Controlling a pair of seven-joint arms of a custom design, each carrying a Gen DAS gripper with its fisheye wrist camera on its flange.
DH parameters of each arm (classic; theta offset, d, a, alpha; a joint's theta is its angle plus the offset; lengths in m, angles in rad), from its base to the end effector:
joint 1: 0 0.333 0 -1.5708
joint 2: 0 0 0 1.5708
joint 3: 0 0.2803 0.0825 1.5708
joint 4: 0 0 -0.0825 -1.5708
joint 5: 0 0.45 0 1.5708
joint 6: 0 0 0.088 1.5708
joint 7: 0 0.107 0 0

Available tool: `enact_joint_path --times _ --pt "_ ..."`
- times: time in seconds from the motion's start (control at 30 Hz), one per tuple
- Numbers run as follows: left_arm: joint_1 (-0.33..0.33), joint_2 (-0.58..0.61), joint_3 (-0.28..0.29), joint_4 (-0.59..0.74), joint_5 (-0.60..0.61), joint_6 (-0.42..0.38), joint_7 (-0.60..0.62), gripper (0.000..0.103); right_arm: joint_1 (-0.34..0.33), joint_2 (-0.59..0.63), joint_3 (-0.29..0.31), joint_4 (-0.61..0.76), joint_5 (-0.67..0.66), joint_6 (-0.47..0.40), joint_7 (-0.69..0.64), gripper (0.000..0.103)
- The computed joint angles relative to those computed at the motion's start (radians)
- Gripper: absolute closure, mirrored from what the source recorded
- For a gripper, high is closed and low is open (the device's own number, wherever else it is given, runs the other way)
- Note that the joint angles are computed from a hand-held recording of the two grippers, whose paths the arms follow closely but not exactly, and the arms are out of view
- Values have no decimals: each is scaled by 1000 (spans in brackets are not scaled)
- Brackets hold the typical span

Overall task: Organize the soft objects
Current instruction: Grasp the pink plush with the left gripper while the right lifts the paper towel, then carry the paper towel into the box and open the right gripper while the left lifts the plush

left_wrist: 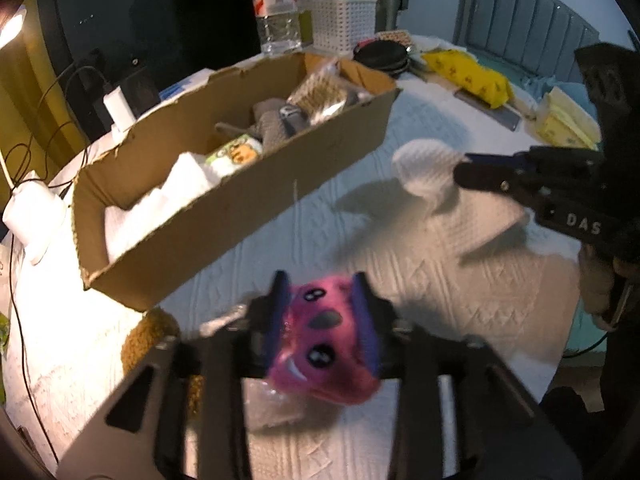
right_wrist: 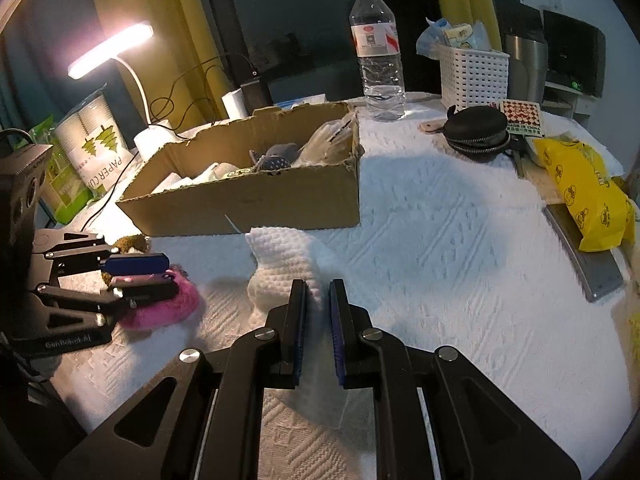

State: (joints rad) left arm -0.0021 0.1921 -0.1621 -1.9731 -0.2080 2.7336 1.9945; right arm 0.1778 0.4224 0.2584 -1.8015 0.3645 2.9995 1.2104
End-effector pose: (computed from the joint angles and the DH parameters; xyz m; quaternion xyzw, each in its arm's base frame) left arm 0.6773 -0.1011 0.3667 -0.5252 0.7999 -0.2340 0.1719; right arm 0.6810 0.2711 0.3348 -0.7635 0.5113 -0.1520 0.3641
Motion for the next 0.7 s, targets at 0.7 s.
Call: enact_joint_path --times 0.7 --pt "27 -26 -33 -33 -158 2 149 57 9 -16 -11 -8 -19 7 15 90"
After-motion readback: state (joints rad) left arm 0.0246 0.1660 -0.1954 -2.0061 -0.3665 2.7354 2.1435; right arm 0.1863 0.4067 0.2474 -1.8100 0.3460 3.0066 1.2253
